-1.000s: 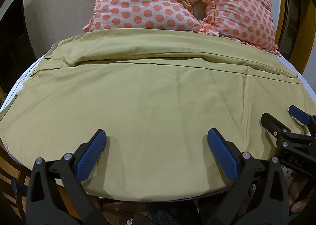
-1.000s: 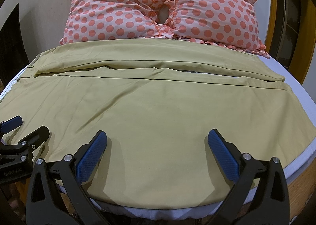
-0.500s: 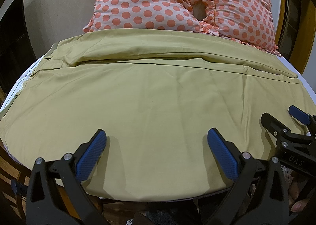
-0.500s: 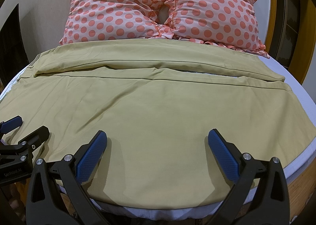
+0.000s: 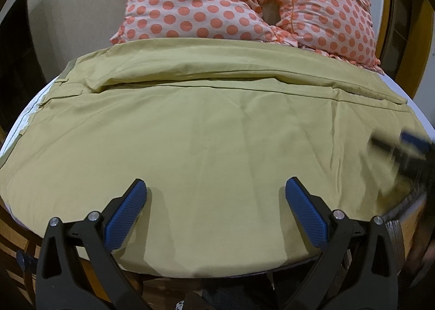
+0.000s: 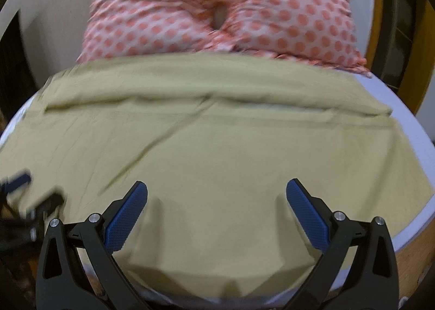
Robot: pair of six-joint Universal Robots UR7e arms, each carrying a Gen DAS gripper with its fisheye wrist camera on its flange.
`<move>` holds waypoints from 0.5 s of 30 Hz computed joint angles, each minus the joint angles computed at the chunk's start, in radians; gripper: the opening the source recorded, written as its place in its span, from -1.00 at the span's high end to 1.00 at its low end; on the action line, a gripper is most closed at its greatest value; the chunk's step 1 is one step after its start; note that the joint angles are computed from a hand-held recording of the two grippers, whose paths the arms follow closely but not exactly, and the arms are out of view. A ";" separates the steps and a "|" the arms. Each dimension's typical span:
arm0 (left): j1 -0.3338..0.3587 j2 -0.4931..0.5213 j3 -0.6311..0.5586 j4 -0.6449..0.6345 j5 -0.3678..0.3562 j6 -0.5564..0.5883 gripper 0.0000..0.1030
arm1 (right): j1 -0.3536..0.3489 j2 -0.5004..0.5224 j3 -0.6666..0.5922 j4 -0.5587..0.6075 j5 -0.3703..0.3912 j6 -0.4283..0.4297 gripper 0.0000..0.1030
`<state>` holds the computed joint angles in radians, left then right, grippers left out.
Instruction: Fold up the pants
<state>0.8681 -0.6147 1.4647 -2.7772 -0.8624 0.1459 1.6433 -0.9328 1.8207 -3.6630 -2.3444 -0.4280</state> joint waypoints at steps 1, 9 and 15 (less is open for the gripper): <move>0.001 -0.001 -0.006 0.012 0.000 -0.004 -0.97 | -0.002 -0.024 -0.023 0.028 -0.014 0.016 -0.97; 0.001 0.003 -0.035 -0.053 -0.021 0.051 -0.97 | -0.094 -0.052 -0.493 0.608 -0.195 0.393 -0.78; -0.004 0.021 -0.064 -0.130 -0.039 0.144 -0.97 | -0.195 0.063 -0.872 1.032 -0.169 0.759 -0.42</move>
<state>0.8638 -0.5940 1.4010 -2.9067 -0.9012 0.2899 1.4478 -0.8699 0.9492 -2.6311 -2.5135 0.3309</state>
